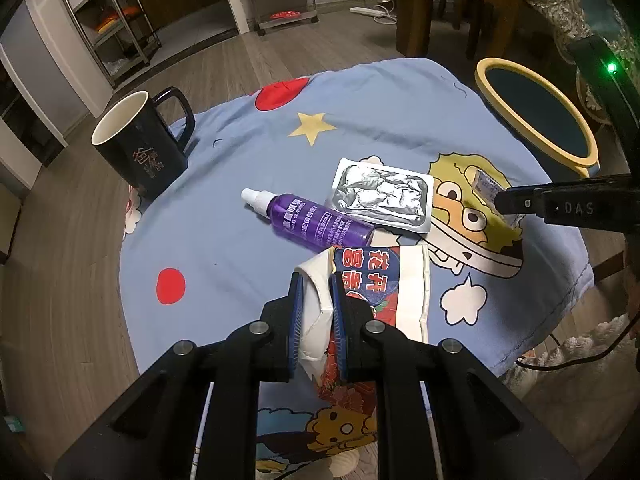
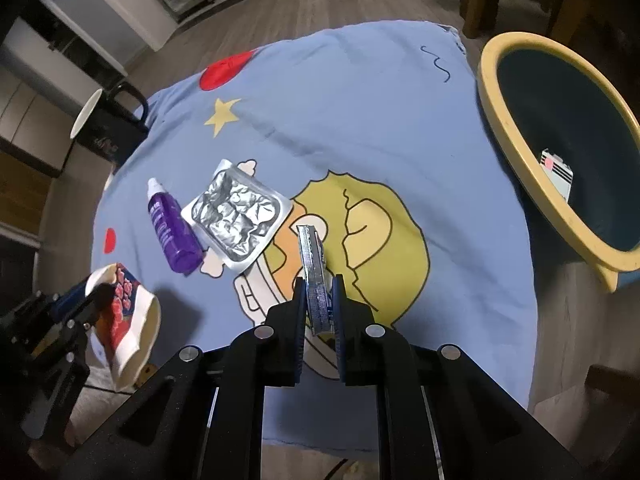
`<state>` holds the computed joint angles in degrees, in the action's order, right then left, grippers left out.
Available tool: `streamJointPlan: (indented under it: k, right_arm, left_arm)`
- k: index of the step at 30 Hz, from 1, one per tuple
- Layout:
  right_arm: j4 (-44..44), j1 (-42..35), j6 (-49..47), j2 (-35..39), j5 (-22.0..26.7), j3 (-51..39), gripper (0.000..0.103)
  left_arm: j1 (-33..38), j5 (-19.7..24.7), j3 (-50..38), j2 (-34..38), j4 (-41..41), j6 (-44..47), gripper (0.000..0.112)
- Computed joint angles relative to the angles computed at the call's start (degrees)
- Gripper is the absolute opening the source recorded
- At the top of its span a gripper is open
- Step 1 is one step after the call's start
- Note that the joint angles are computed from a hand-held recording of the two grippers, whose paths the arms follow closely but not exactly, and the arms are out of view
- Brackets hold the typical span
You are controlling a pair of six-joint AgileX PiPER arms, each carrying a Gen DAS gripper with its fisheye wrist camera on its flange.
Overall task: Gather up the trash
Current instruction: 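Carry the wrapper and medicine box over the bin with both grippers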
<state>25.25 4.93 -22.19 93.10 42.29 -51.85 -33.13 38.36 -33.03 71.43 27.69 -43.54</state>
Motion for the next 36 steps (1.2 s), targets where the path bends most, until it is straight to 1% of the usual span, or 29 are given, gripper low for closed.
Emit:
streamJointPlan:
  k: [5, 9, 12, 15, 18, 20, 21, 23, 25, 27, 29, 33, 36]
  right_arm:
    - [2.04, 0.18, -1.06, 0.39, 0.05, -0.19, 0.014]
    - [1.69, -0.54, -0.20, -1.17, 0.81, -1.00, 0.014]
    - [3.26, -3.18, -0.21, -2.94, 3.89, -3.48, 0.014]
    - [0.44, -5.90, -0.26, -4.80, 7.60, -8.80, 0.014]
    - [-1.14, -11.34, -2.22, -4.61, 10.70, -15.54, 0.014]
    - [-0.62, -16.04, -4.03, -2.90, 12.13, -19.36, 0.014]
    - [-0.59, -17.89, -4.79, -2.10, 12.08, -20.39, 0.014]
    - [0.23, -22.54, -6.47, 0.62, 12.20, -22.85, 0.014]
    - [3.09, -27.48, -7.52, 4.36, 12.92, -24.83, 0.014]
    - [5.27, -30.32, -7.40, 7.67, 14.09, -26.53, 0.014]
    - [5.04, -31.05, -6.67, 9.31, 13.53, -27.18, 0.014]
    - [3.67, -31.65, -4.92, 10.41, 10.79, -27.15, 0.014]
    - [3.08, -33.40, -2.05, 11.12, 9.43, -27.17, 0.014]
  left_arm:
    - [-0.59, 0.40, -0.07, 0.07, 0.74, -0.89, 0.013]
    - [-0.75, 0.74, -0.79, -0.48, 0.69, -0.67, 0.013]
    - [-2.47, 2.11, -3.32, -0.78, 2.88, -1.01, 0.013]
    - [-3.64, 2.40, -7.91, 0.76, 3.63, -0.04, 0.013]
    - [-5.23, 2.35, -14.26, 5.65, 4.45, 1.45, 0.013]
    - [-6.10, 2.09, -18.40, 9.14, 4.26, 2.81, 0.013]
    - [-6.72, 1.97, -21.06, 11.34, 3.90, 3.75, 0.013]
    - [-7.89, 1.93, -25.57, 15.07, 3.64, 5.34, 0.013]
    - [-9.24, 1.72, -30.43, 19.31, 3.02, 7.29, 0.013]
    - [-10.40, 1.93, -35.88, 23.99, 1.48, 9.88, 0.013]
    - [-11.19, 2.16, -40.57, 27.80, -0.34, 12.32, 0.013]
    - [-12.61, 2.69, -50.63, 35.67, -4.55, 17.27, 0.014]
    - [-13.37, 4.93, -59.23, 41.78, -6.95, 20.76, 0.014]
